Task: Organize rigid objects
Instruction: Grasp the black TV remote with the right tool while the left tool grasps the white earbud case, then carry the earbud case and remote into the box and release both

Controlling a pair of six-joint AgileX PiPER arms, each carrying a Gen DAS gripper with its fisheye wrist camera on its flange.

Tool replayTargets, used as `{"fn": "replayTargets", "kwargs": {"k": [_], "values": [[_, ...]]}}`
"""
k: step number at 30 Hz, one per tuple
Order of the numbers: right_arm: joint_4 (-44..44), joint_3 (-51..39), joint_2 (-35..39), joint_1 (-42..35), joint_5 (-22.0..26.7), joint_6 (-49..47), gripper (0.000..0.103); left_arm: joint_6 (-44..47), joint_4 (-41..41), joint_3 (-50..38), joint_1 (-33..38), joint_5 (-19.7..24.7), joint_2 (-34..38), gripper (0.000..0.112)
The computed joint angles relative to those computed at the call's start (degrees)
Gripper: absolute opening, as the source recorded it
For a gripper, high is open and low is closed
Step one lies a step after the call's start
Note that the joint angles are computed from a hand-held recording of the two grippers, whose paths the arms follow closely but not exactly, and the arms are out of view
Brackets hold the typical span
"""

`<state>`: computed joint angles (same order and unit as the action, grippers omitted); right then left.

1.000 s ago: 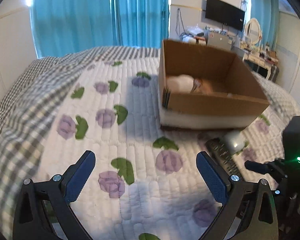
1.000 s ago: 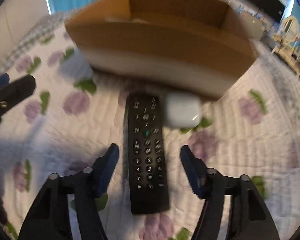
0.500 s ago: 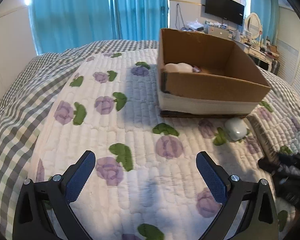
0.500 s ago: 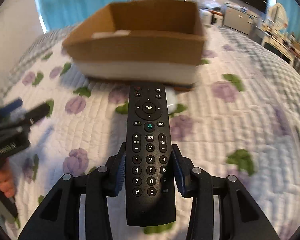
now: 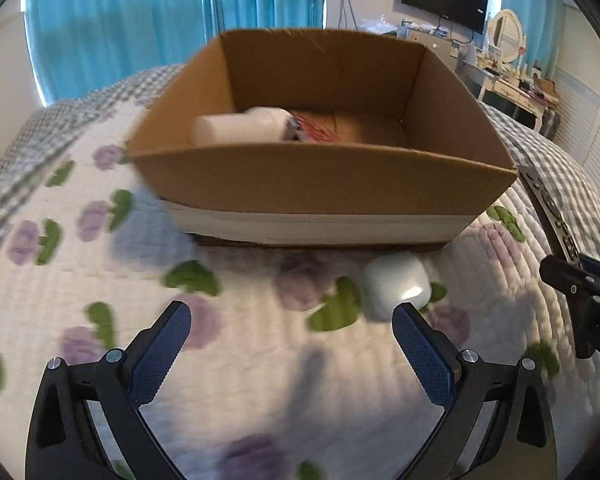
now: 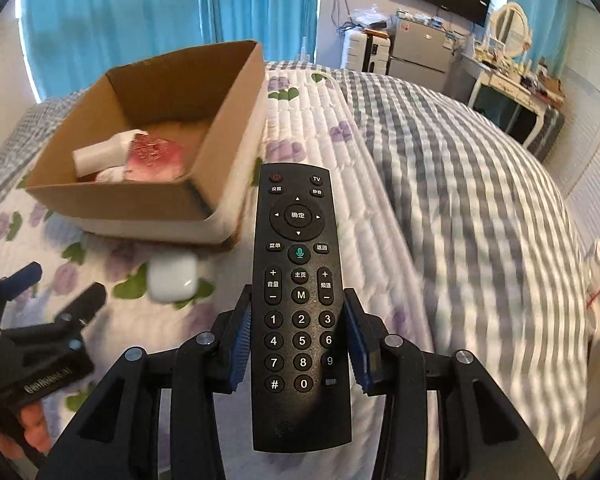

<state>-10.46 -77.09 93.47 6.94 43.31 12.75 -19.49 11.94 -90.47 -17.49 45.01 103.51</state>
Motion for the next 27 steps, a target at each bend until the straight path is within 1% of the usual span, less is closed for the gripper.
{"fn": "replayTargets", "kwargs": {"k": [6, 9, 11, 12, 13, 14, 15, 18, 20, 23, 25, 26, 27], "values": [[4.8, -7.6, 7.6, -4.2, 0.2, -10.7, 0.041, -3.0, -0.4, -5.3, -3.0, -0.9, 6.2, 0.101], [11.1, -8.3, 9.2, -6.6, 0.6, -16.0, 0.041, -5.0, 1.8, -6.5, -4.9, -1.8, 8.4, 0.1], [13.6, -7.9, 9.4, -7.6, 0.4, -17.8, 0.041, -4.7, 2.4, -8.7, -5.8, -0.1, 10.3, 0.086], [14.5, -7.6, 9.3, -8.0, 0.2, -18.5, 0.041, -4.1, 2.0, -9.8, -5.9, 0.6, 11.2, 0.082], [15.5, -7.3, 9.2, -8.4, 0.0, -19.2, 0.041, -4.0, 2.0, -10.0, -6.2, 0.4, 11.6, 0.075], [16.2, -6.9, 8.9, -8.7, -0.2, -19.7, 0.04, -4.0, 2.5, -9.5, -6.5, -0.4, 11.4, 0.062], [16.8, -6.6, 8.7, -9.0, -0.5, -20.0, 0.04, -3.4, 2.6, -9.0, -6.6, -0.8, 11.0, 0.054], [16.8, -4.1, 7.1, -9.3, -2.3, -19.8, 0.04, -0.1, 0.7, -8.6, -6.1, 0.5, 9.7, 0.053], [15.3, -1.6, 4.7, -9.0, -3.6, -18.1, 0.04, 1.6, -0.4, -5.9, -5.3, 0.7, 6.9, 0.053], [13.3, 1.6, 0.4, -8.3, -4.9, -14.7, 0.041, 3.8, -1.8, 0.0, -4.3, -0.2, 1.0, 0.053], [13.3, 1.8, -1.7, -7.8, -3.6, -13.2, 0.041, 5.1, -2.7, 1.8, -3.7, 0.9, -2.0, 0.053], [12.5, 1.6, -2.9, -7.0, -2.7, -11.7, 0.041, 6.3, -3.7, 2.1, -3.0, 2.1, -4.0, 0.053], [11.2, 1.5, -4.0, -6.1, -2.0, -10.3, 0.041, 7.6, -4.6, 2.4, -2.3, 2.2, -5.2, 0.053]]}}
